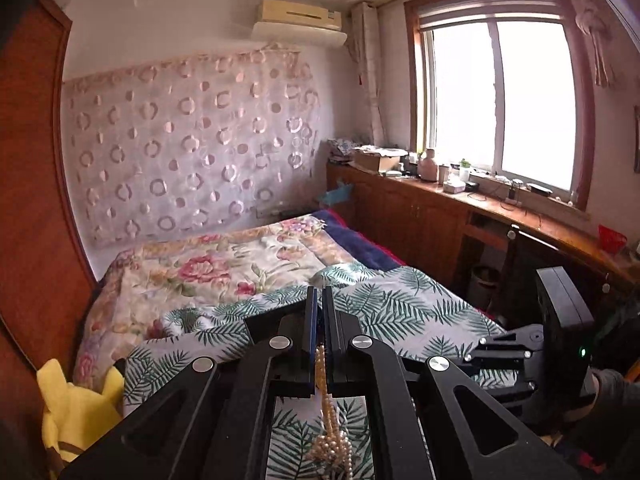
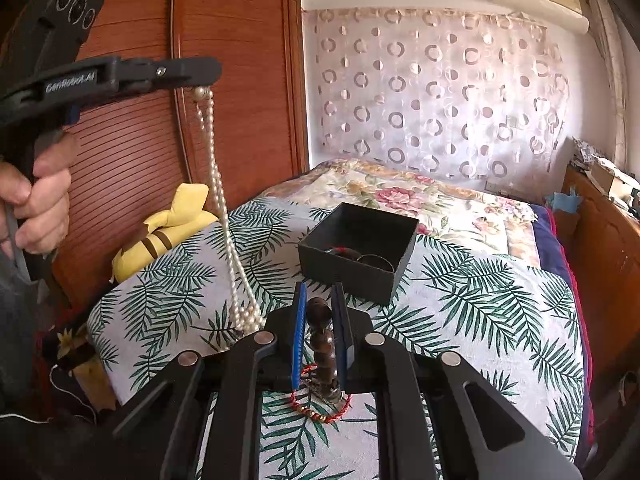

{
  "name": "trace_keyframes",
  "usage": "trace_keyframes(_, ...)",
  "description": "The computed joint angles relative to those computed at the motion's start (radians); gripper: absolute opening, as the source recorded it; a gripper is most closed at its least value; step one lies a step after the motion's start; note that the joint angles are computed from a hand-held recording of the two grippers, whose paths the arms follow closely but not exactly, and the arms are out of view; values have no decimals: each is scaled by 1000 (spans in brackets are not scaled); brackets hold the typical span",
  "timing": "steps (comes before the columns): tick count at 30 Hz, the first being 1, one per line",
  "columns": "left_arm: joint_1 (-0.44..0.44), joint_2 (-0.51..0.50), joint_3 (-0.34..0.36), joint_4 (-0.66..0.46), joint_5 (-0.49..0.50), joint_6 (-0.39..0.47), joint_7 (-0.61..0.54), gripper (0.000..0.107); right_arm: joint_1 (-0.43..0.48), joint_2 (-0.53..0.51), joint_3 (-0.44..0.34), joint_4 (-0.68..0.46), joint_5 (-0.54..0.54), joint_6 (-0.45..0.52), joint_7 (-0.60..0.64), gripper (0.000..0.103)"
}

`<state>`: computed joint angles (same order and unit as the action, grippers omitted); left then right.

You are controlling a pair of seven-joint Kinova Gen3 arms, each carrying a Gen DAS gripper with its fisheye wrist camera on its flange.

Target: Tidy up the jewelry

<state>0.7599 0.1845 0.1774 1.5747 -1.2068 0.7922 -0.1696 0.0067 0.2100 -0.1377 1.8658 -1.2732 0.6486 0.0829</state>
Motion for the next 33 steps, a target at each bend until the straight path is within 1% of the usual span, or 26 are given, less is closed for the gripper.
trace_keyframes(2, -1, -7, 0, 7, -12, -15, 15, 2, -1, 1, 1, 0, 2, -2, -2, 14)
trace_keyframes(5, -3, 12, 5, -5, 18, -1, -22, 2, -3, 9, 2, -4, 15, -6, -14, 14)
trace_keyframes(10, -37, 45, -25, 22, 126, -30, -62, 2, -3, 30, -9, -13, 43, -25, -39, 14)
trace_keyframes(13, -52, 54, -51, 43, 164, -37, -66, 2, -1, 38, -18, -17, 60, -35, -52, 14)
trace_keyframes(17, -49, 32, -72, 65, 145, -25, -24, 2, 1, 44, -32, -21, 78, -45, -65, 14)
trace_keyframes(21, -48, 10, -55, 43, 100, 4, -11, 2, 8, 46, -42, -22, 79, -48, -65, 14)
trace_keyframes(23, -49, 4, -42, 17, 86, 19, -27, 2, 9, 47, -44, -22, 82, -48, -68, 14)
trace_keyframes(29, -44, -8, -10, -62, 82, 11, -97, 2, 12, 47, -50, -19, 79, -49, -63, 14)
trace_keyframes(33, -35, -16, -2, -99, 88, -26, -132, 2, 15, 46, -50, -15, 69, -48, -56, 14)
